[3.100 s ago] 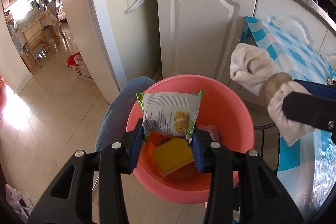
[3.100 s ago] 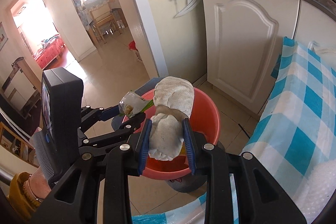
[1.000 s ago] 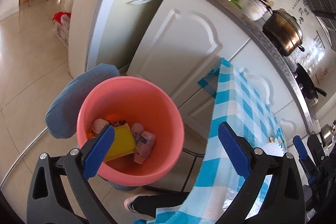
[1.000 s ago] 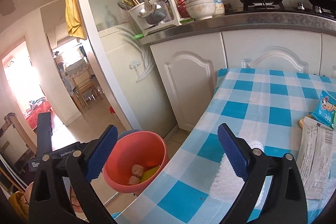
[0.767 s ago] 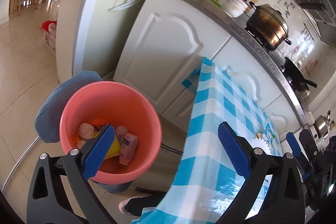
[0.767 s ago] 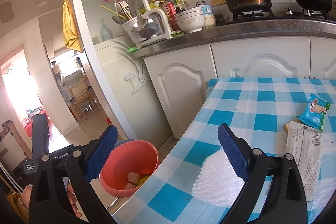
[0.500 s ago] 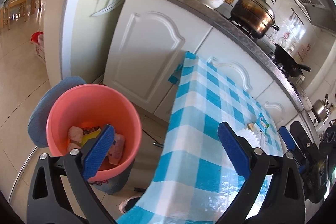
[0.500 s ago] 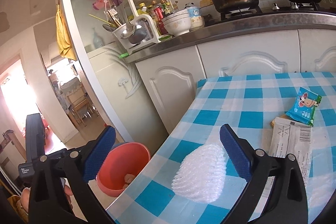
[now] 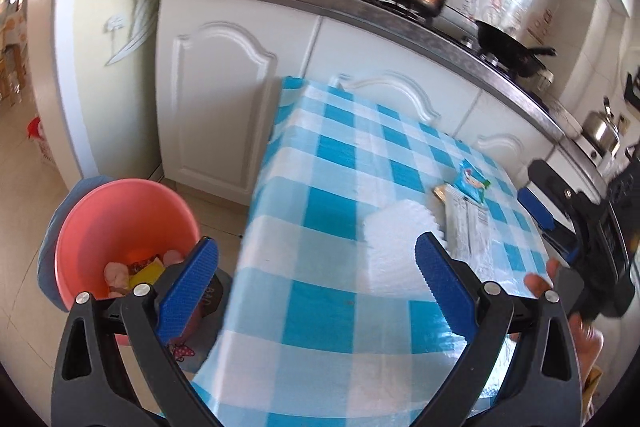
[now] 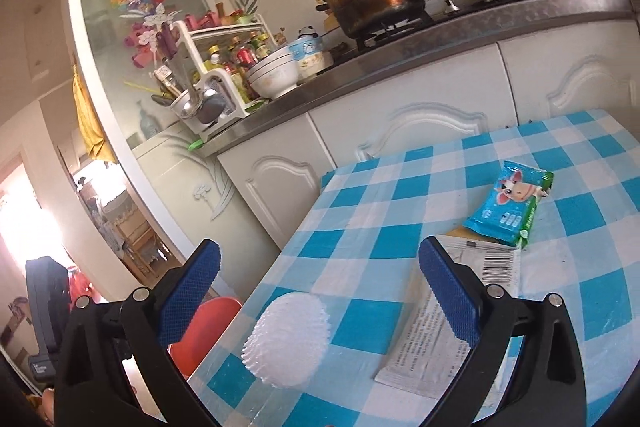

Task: Collect trash
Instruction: 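Return both tools to the table toward the white foam net, then grasp the white paper packet with the left gripper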

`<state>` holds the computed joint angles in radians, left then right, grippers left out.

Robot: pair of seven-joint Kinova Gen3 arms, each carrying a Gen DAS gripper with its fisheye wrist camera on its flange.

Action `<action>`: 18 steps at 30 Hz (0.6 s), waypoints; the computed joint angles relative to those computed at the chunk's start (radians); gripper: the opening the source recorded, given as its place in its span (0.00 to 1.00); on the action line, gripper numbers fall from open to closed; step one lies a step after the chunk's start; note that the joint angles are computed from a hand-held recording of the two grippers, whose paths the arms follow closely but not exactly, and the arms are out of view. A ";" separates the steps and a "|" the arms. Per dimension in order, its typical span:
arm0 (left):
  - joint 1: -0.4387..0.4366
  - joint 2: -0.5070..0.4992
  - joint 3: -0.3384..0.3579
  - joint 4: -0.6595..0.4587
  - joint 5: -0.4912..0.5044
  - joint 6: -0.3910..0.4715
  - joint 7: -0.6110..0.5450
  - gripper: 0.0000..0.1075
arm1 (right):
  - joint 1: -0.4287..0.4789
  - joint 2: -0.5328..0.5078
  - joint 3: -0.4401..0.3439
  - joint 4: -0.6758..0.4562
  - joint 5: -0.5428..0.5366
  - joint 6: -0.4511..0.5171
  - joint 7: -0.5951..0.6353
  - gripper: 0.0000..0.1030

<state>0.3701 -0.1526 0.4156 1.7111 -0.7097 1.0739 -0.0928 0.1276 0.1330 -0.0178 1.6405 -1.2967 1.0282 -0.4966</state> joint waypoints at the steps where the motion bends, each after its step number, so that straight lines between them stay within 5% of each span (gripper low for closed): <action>1: 0.006 0.015 0.008 -0.012 -0.005 0.002 -0.012 0.92 | 0.008 0.012 0.007 -0.009 -0.003 0.006 -0.017 0.95; 10: 0.127 0.137 -0.034 -0.103 -0.018 -0.013 -0.097 0.92 | 0.129 0.119 0.021 -0.083 0.010 0.035 -0.163 0.95; 18: 0.234 0.248 -0.104 -0.227 -0.019 -0.036 -0.190 0.92 | 0.242 0.232 -0.025 -0.187 0.032 0.153 -0.294 0.95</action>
